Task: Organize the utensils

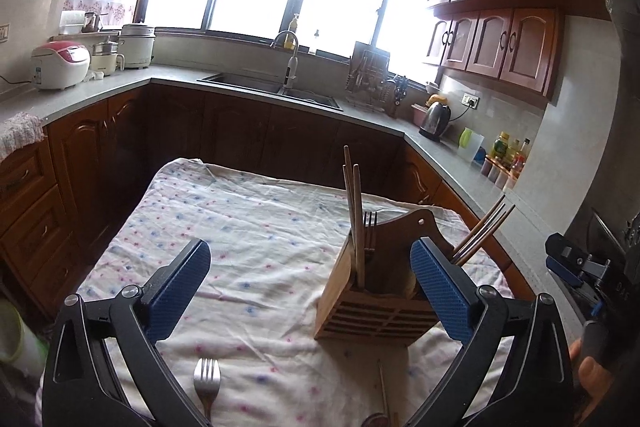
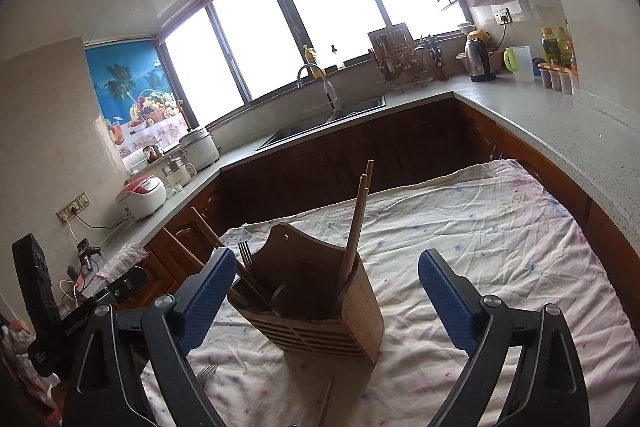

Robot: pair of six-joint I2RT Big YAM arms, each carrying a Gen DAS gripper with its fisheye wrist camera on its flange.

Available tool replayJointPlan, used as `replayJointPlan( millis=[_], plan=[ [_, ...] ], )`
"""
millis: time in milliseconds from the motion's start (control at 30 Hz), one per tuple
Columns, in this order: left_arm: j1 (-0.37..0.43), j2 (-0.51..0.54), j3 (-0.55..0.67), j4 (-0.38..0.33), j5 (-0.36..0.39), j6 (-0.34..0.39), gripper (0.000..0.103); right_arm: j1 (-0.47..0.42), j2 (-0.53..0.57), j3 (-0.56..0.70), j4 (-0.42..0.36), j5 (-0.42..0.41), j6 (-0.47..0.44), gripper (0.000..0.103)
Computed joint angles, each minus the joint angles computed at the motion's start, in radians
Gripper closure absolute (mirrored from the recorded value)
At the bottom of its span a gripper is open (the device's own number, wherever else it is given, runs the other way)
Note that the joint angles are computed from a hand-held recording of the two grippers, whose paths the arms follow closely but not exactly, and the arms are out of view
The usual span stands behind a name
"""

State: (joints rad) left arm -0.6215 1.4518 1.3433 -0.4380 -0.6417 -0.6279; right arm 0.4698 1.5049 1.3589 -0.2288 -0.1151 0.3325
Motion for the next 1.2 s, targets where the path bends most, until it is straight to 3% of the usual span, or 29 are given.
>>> replayJointPlan(
  millis=[567, 867, 1000, 1067, 1200],
  plan=[
    [-0.131, -0.113, -0.129, -0.006, -0.128, -0.083, 0.000, 0.019, -0.164, -0.186, 0.060, -0.014, 0.019, 0.006],
    [-0.226, -0.141, -0.169, -0.071, -0.213, -0.138, 0.000, 0.033, -0.262, -0.310, 0.087, 0.004, 0.004, 0.005],
    [-0.265, -0.162, -0.182, -0.066, -0.256, -0.113, 0.000, 0.049, -0.312, -0.355, 0.099, 0.011, -0.032, 0.003],
    [-0.288, -0.170, -0.173, -0.088, -0.305, -0.102, 0.000, 0.061, -0.343, -0.366, 0.103, 0.025, -0.061, 0.001],
    [-0.345, -0.192, -0.181, -0.068, -0.409, -0.055, 0.000, 0.086, -0.427, -0.394, 0.128, 0.080, -0.119, 0.000]
  ],
)
